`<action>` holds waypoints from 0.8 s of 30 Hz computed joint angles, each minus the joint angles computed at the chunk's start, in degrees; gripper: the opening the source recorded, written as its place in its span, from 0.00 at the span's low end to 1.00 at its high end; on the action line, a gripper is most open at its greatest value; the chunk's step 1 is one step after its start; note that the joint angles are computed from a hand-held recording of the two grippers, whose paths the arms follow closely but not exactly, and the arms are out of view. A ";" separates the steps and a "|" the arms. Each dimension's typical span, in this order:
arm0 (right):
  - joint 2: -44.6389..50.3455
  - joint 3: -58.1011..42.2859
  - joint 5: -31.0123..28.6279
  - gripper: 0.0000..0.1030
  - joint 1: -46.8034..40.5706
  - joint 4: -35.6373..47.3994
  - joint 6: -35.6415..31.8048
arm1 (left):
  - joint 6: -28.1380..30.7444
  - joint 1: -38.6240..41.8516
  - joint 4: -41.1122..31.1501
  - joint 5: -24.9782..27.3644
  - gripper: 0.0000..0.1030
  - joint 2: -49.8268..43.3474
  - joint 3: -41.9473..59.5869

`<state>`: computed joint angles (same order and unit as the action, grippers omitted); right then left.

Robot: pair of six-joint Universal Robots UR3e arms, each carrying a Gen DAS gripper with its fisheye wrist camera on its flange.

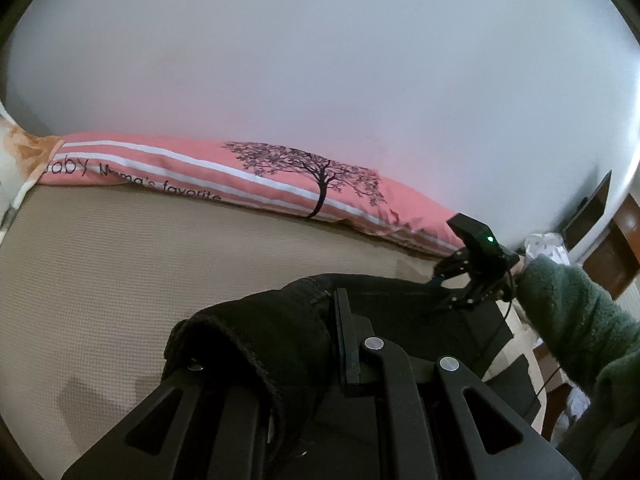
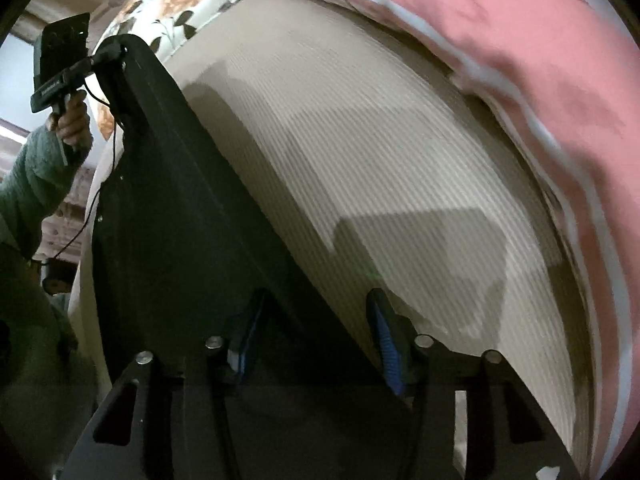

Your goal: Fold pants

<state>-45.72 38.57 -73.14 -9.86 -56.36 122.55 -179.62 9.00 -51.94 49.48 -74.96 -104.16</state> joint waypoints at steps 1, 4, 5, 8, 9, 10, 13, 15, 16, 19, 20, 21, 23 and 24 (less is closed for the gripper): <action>-0.98 1.42 -0.21 0.42 -0.85 -0.49 0.02 | -0.29 -0.13 0.20 0.30 0.10 -0.21 0.06; -3.83 5.42 -2.34 0.39 -2.75 -2.74 0.91 | -1.21 -1.29 0.46 2.34 0.10 -1.40 0.98; -4.68 6.68 -3.04 0.35 -3.00 -3.60 0.96 | -1.25 -1.67 0.45 3.01 0.10 -1.68 1.33; -8.95 13.27 -4.41 0.30 -3.51 -8.58 1.48 | -1.46 -2.38 0.19 4.33 0.10 -2.58 2.34; -10.59 16.11 -4.45 0.28 -3.56 -10.73 1.91 | -1.89 -2.40 0.41 4.40 0.10 -2.72 2.23; -13.08 20.27 -4.37 0.27 -3.37 -14.10 2.69 | -2.22 -2.33 0.50 4.35 0.10 -2.90 2.11; -21.17 32.13 -5.73 0.16 -2.21 -24.94 4.72 | -2.95 -3.38 1.18 6.53 0.10 -4.15 2.31; -26.24 38.01 -6.41 0.12 -1.28 -30.13 7.07 | -4.06 -4.86 1.98 9.39 0.10 -5.21 2.99; -28.81 40.79 -6.78 0.11 -0.86 -32.68 8.12 | -4.08 -5.34 2.40 10.18 0.10 -5.56 3.24; -35.58 46.71 -8.26 0.09 0.43 -37.88 12.71 | -2.52 -7.42 2.28 13.99 0.10 -6.73 4.91; -38.13 48.53 -8.87 0.09 1.24 -39.18 14.49 | -2.15 -7.90 2.30 14.96 0.10 -6.92 5.25; -40.21 49.88 -9.37 0.08 1.77 -40.41 15.38 | -1.86 -8.42 1.42 15.96 0.10 -7.06 6.00; -44.20 51.19 -10.20 0.07 2.82 -40.70 18.21 | -1.08 -8.51 0.70 16.21 0.10 -6.08 6.03; -46.17 51.44 -10.61 0.07 3.45 -40.24 19.75 | -0.62 -8.43 -0.34 16.15 0.10 -5.00 5.97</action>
